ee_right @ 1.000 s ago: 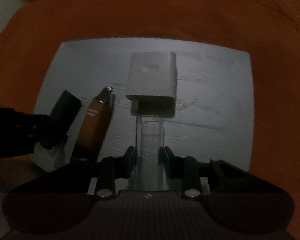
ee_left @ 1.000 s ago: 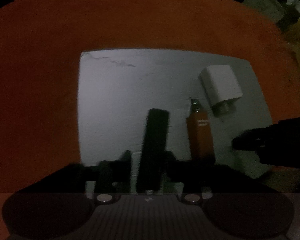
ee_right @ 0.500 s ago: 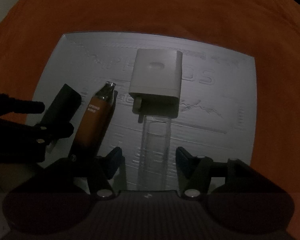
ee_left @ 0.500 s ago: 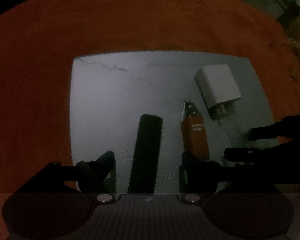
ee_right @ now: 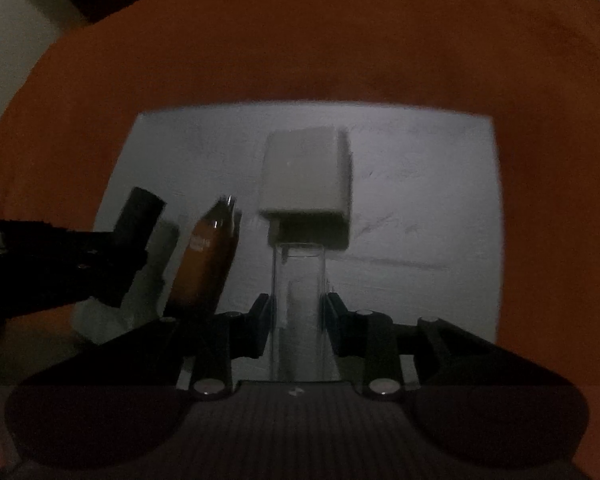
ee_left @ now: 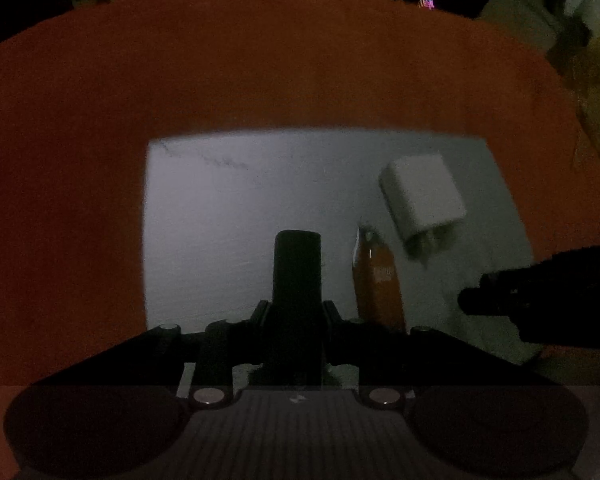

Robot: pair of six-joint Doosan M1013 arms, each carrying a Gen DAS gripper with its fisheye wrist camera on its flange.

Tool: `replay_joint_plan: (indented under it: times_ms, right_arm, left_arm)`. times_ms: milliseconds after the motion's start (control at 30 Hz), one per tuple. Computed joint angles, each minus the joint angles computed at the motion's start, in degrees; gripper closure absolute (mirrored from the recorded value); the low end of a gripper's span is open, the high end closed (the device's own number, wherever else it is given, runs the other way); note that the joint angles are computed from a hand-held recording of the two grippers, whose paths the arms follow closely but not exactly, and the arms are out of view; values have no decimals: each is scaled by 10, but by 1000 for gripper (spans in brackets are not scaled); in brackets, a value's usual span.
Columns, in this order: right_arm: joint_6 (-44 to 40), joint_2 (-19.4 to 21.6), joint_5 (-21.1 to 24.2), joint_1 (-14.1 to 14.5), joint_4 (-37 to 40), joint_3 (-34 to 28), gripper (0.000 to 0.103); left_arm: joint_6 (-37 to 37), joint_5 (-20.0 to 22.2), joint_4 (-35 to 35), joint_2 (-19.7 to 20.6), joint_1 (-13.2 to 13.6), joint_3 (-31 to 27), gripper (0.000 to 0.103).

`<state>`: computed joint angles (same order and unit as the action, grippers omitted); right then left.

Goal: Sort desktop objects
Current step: 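Close the left tool on the black stick while the right tool grasps the clear case, then carry the black stick in the left tool while the right tool carries the clear case to the box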

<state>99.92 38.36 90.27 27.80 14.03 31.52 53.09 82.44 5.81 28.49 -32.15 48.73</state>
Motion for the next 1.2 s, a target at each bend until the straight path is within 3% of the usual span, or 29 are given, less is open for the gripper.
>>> replay_joint_plan:
  times_ms: [400, 567, 767, 900, 1033, 1200]
  right_arm:
    - [21, -31, -20, 8, -39, -6, 71]
    - [15, -36, -20, 10, -52, -38, 71]
    - [2, -77, -39, 23, -80, -13, 71]
    - [1, -99, -3, 35, -98, -8, 71]
    - [13, -105, 47, 50, -112, -42, 71]
    - [29, -114, 70, 70, -134, -81, 71]
  left_arm:
    - [-5, -5, 26, -19, -19, -10, 81]
    - [-6, -14, 48, -34, -26, -9, 81]
    - [-28, -17, 87, -71, -48, 16, 81]
    - [-37, 0, 106, -91, -68, 21, 81]
    - [-15, 29, 120, -97, -90, -5, 81]
    - [-35, 77, 67, -88, -89, -71, 81]
